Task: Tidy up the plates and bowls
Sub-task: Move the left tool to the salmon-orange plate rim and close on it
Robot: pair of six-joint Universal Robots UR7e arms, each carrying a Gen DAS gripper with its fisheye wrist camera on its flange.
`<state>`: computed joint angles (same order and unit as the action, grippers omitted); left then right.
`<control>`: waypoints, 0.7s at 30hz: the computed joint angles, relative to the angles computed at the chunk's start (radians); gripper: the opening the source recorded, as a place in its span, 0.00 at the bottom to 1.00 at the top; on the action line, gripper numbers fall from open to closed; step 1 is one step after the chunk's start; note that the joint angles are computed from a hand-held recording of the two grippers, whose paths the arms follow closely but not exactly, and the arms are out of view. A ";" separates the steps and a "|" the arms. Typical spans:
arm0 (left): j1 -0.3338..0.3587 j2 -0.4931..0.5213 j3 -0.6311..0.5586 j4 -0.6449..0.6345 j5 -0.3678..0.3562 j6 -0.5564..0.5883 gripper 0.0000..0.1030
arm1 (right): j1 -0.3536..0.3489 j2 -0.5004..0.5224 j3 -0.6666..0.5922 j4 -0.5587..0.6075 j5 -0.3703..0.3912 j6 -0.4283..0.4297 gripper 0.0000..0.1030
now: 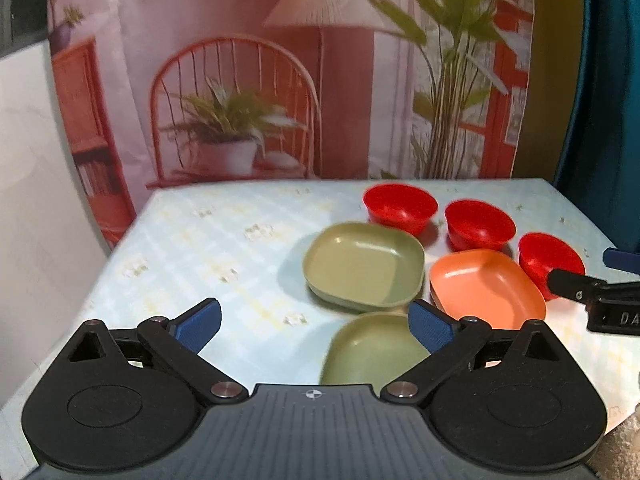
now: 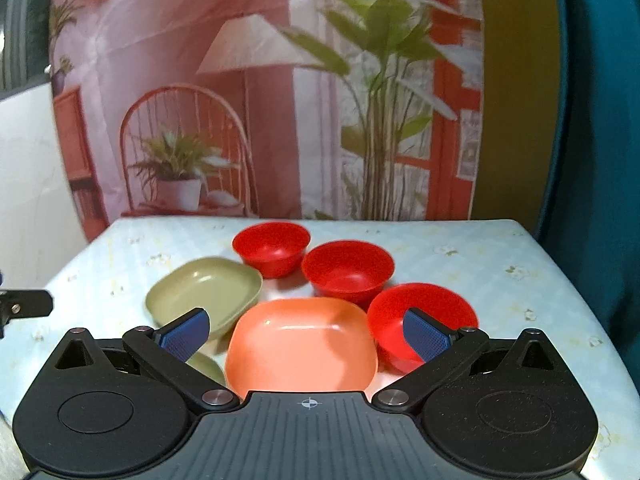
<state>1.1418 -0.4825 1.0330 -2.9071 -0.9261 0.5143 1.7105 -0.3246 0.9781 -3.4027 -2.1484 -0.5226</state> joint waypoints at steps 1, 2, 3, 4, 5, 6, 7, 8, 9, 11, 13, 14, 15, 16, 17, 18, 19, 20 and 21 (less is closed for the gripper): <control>0.003 0.008 -0.015 0.024 -0.002 -0.012 0.96 | -0.004 0.006 -0.006 0.008 0.003 -0.006 1.00; 0.007 0.017 -0.032 0.050 -0.010 -0.023 0.94 | -0.008 0.007 -0.005 0.015 0.009 -0.004 1.00; 0.011 0.027 -0.051 0.075 -0.017 -0.032 0.93 | -0.013 0.004 -0.002 0.028 0.020 0.006 1.00; 0.013 0.039 -0.072 0.095 -0.020 -0.039 0.90 | -0.021 -0.004 0.007 0.052 0.043 0.020 1.00; 0.015 0.051 -0.095 0.119 -0.026 -0.049 0.88 | -0.027 -0.014 0.015 0.074 0.060 0.030 1.00; 0.017 0.063 -0.117 0.139 -0.034 -0.062 0.87 | -0.031 -0.015 0.015 0.089 0.070 0.032 0.99; 0.020 0.077 -0.146 0.167 -0.045 -0.080 0.84 | -0.034 -0.016 0.015 0.098 0.076 0.028 0.98; 0.021 0.088 -0.167 0.193 -0.052 -0.097 0.80 | -0.038 -0.015 0.010 0.107 0.083 0.018 0.90; 0.023 0.104 -0.197 0.225 -0.060 -0.111 0.78 | -0.040 -0.011 0.001 0.116 0.082 0.010 0.80; 0.025 0.135 -0.253 0.274 -0.069 -0.130 0.70 | -0.045 -0.004 -0.021 0.154 0.076 0.017 0.71; 0.026 0.169 -0.315 0.335 -0.085 -0.151 0.64 | -0.055 -0.006 -0.033 0.197 0.083 0.044 0.66; 0.026 0.184 -0.344 0.366 -0.095 -0.162 0.59 | -0.060 -0.007 -0.040 0.218 0.087 0.059 0.63; 0.027 0.202 -0.380 0.399 -0.106 -0.171 0.57 | -0.064 -0.006 -0.048 0.235 0.086 0.071 0.58; 0.028 0.223 -0.419 0.434 -0.118 -0.176 0.55 | -0.067 -0.005 -0.056 0.249 0.083 0.077 0.56; 0.027 0.237 -0.444 0.457 -0.127 -0.174 0.54 | -0.071 -0.004 -0.064 0.264 0.079 0.084 0.51; 0.027 0.257 -0.477 0.485 -0.133 -0.167 0.53 | -0.074 -0.002 -0.072 0.278 0.078 0.089 0.47; 0.026 0.279 -0.515 0.518 -0.139 -0.159 0.52 | -0.078 -0.002 -0.080 0.295 0.079 0.097 0.45; 0.026 0.308 -0.568 0.560 -0.144 -0.152 0.51 | -0.081 -0.002 -0.082 0.305 0.078 0.104 0.43; 0.027 0.343 -0.635 0.613 -0.148 -0.152 0.50 | -0.085 -0.003 -0.085 0.316 0.077 0.113 0.43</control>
